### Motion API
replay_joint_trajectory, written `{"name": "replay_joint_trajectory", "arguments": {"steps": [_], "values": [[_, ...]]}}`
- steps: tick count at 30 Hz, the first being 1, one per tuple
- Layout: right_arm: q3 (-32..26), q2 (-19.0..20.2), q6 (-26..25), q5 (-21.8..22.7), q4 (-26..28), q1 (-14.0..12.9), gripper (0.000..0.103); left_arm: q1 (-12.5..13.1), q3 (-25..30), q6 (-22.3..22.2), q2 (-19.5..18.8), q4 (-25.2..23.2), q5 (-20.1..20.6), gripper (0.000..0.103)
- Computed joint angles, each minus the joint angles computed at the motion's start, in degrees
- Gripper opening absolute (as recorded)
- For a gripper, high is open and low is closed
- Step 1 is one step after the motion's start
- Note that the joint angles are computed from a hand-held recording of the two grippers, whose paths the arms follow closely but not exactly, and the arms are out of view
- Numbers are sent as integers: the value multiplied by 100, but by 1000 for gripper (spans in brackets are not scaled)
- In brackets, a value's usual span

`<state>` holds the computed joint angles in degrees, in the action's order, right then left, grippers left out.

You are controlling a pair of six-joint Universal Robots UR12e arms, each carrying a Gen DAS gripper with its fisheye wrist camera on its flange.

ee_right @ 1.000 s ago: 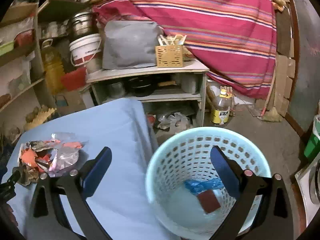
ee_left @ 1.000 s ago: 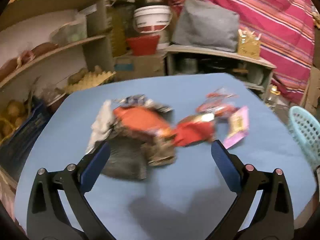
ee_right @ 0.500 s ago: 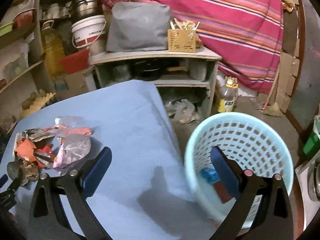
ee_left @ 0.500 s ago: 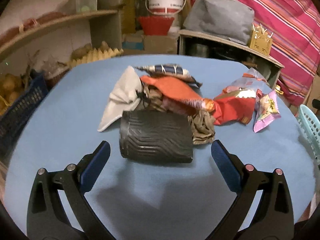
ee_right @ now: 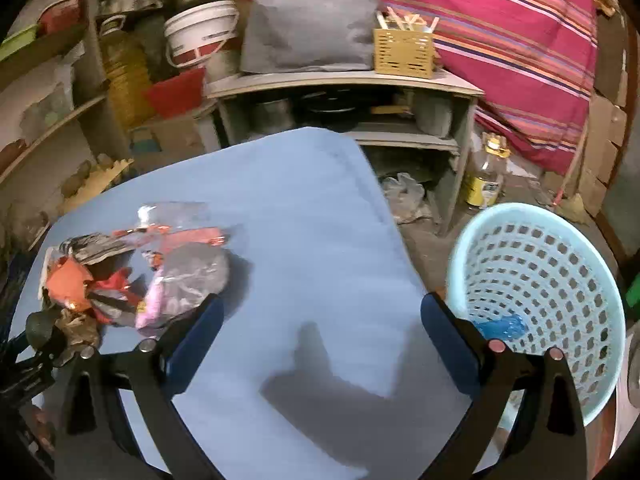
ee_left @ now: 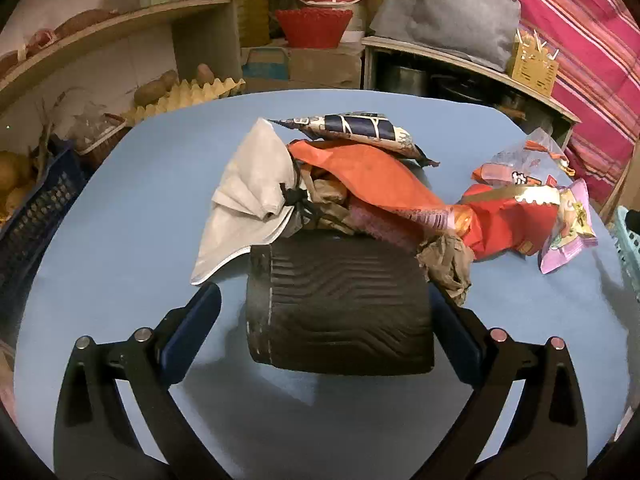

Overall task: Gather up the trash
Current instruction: 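Return the left tool to the black ribbed cup and grasp it, then grasp the pink snack wrapper with the right tool while the left holds the cup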

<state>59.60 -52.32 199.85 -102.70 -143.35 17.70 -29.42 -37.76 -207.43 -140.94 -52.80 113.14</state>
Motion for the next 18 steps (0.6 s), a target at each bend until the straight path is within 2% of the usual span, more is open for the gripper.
{"name": "replay_joint_trajectory", "arguments": {"steps": [2,3,4,8,12,18], "values": [[-65,44,-88,83,-29,41,97,35,-90,24,44,125,-140,85],[-93,62,-111,97,-24,62,97,53,-136,48,65,194,-243,75],[-143,94,-154,137,-11,83,97,60,-144,54,69,195,-286,74],[-332,222,-278,228,81,156,97,51,-277,52,135,314,-197,73],[-628,411,-445,105,102,255,97,37,-506,78,275,490,-114,73],[-1053,655,-551,80,444,335,96,-11,-817,188,464,765,280,73]]}}
